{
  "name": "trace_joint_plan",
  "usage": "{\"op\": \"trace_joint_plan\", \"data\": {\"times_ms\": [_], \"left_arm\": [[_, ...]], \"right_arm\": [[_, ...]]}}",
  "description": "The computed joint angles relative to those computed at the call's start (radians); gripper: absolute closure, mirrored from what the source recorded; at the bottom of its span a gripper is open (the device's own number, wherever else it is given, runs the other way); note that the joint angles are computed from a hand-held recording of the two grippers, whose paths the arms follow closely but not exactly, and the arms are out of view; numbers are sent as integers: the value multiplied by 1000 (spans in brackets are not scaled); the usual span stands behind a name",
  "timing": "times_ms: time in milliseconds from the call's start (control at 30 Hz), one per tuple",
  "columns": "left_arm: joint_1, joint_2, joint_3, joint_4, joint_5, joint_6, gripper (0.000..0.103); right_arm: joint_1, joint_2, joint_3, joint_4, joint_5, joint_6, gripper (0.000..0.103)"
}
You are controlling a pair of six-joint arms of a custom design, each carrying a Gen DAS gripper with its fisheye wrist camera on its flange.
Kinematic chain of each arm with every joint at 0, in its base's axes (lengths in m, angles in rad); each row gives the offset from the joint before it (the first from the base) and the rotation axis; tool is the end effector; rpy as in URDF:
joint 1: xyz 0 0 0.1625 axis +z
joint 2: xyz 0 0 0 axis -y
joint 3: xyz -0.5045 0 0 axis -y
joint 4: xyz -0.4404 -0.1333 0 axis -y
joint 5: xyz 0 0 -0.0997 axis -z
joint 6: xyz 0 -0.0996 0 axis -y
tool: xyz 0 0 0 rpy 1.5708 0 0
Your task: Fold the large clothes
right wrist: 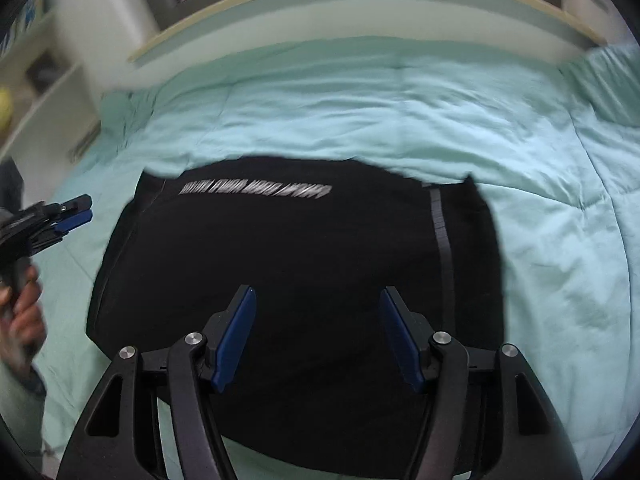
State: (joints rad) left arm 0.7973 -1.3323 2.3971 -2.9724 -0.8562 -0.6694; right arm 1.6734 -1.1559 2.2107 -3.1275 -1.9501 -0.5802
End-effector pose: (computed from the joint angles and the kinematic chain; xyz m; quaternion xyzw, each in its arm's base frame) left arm -0.1734 -0.4618 0.2294 -0.0105 0.9254 -0.3456 0.1552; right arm 0.1525 -0.5398 0.2080 0.2744 -0.9121 0.1938 0.2351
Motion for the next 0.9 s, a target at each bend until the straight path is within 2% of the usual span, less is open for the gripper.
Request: {"op": "trace_joint_plan", "data": {"times_ms": [67, 133, 233, 267, 333, 400, 467, 533, 567, 633, 733, 867, 900], "left_arm": [[-48, 78, 8, -18, -12, 15, 51], [-68, 153, 1, 5, -19, 42, 51], [-29, 256, -24, 67, 7, -8, 51], [-14, 272, -21, 40, 6, 3, 51], [27, 287, -17, -37, -28, 18, 51], [38, 272, -28, -10, -42, -10, 51], [21, 248, -42, 50, -39, -16, 51], [-5, 209, -40, 37, -43, 28, 51], [-13, 196, -40, 12, -34, 52, 51], [-17, 180, -59, -3, 7, 69, 51], [37, 196, -123, 20, 47, 63, 51], [162, 264, -219, 159, 1, 6, 51], [170, 278, -231, 187, 13, 3, 51]], "right_arm": [[10, 47, 22, -79, -37, -3, 36], [3, 88, 32, -106, -54, 5, 36], [-37, 141, 23, -125, -52, 19, 36], [-48, 145, 18, -112, -45, 32, 36], [-48, 164, 16, -138, -58, 14, 35], [-33, 177, 16, -163, -91, -13, 35], [-25, 146, -4, -69, -90, 23, 35], [-22, 96, -23, 18, -30, 51, 34], [-17, 82, -31, 9, -1, 45, 34], [2, 92, -59, -46, 0, 30, 34], [16, 161, -150, -44, -41, 37, 34], [-24, 272, -289, 155, -104, 143, 34], [-32, 284, -302, 168, -108, 152, 34]]}}
